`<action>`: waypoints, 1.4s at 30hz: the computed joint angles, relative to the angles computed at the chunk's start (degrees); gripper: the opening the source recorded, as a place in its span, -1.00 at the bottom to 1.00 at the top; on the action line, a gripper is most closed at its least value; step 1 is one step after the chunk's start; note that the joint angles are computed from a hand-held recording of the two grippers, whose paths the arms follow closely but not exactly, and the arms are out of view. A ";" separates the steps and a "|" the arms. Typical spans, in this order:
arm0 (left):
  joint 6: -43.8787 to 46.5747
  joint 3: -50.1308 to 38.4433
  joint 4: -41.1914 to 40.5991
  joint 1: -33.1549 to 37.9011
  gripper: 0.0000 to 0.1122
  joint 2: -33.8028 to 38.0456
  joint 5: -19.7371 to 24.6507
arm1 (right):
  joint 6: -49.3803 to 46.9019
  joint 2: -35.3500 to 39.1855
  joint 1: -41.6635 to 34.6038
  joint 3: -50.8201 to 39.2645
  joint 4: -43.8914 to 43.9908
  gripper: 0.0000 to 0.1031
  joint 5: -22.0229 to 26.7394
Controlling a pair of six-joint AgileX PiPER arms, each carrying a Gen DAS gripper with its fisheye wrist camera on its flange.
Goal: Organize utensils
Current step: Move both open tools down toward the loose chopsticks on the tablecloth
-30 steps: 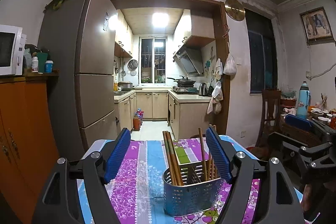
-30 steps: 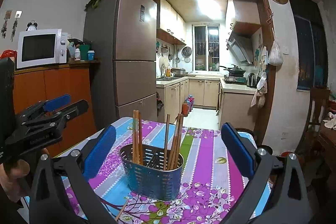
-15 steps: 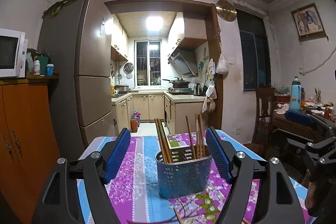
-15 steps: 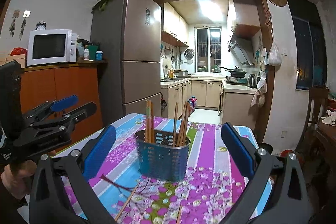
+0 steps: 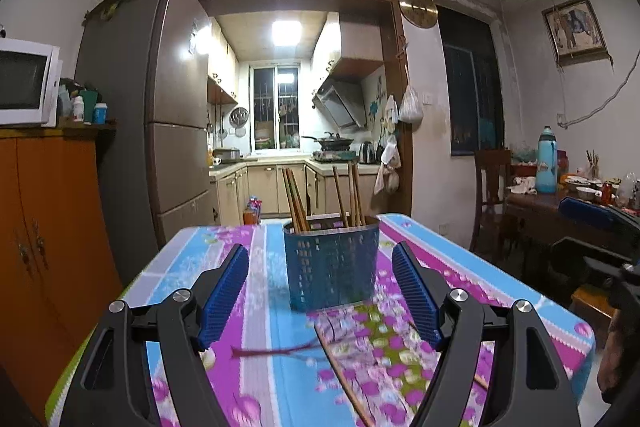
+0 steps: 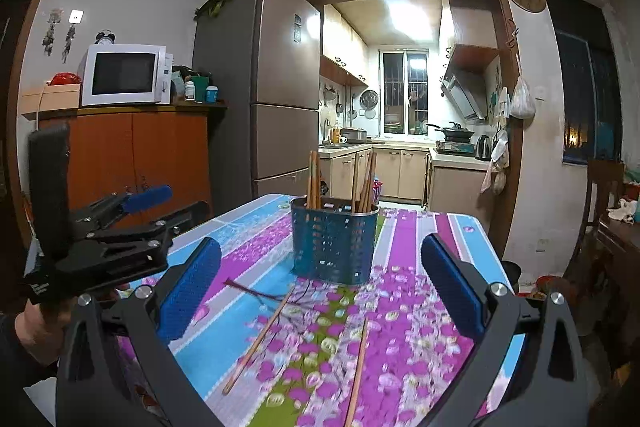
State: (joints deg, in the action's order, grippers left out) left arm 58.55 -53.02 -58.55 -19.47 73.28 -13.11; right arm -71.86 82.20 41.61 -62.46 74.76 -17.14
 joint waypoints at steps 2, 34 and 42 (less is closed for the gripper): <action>-2.25 3.01 1.39 -1.26 0.34 -1.16 -2.10 | 5.97 -1.80 1.88 4.20 -5.08 0.88 -3.24; -29.62 20.83 22.10 -11.74 -0.58 14.68 -18.86 | 42.74 7.74 4.54 27.87 -27.15 -0.69 -17.13; -27.88 23.46 20.44 -10.30 -0.80 12.40 -20.52 | 44.69 7.75 4.58 28.62 -28.48 -0.75 -17.68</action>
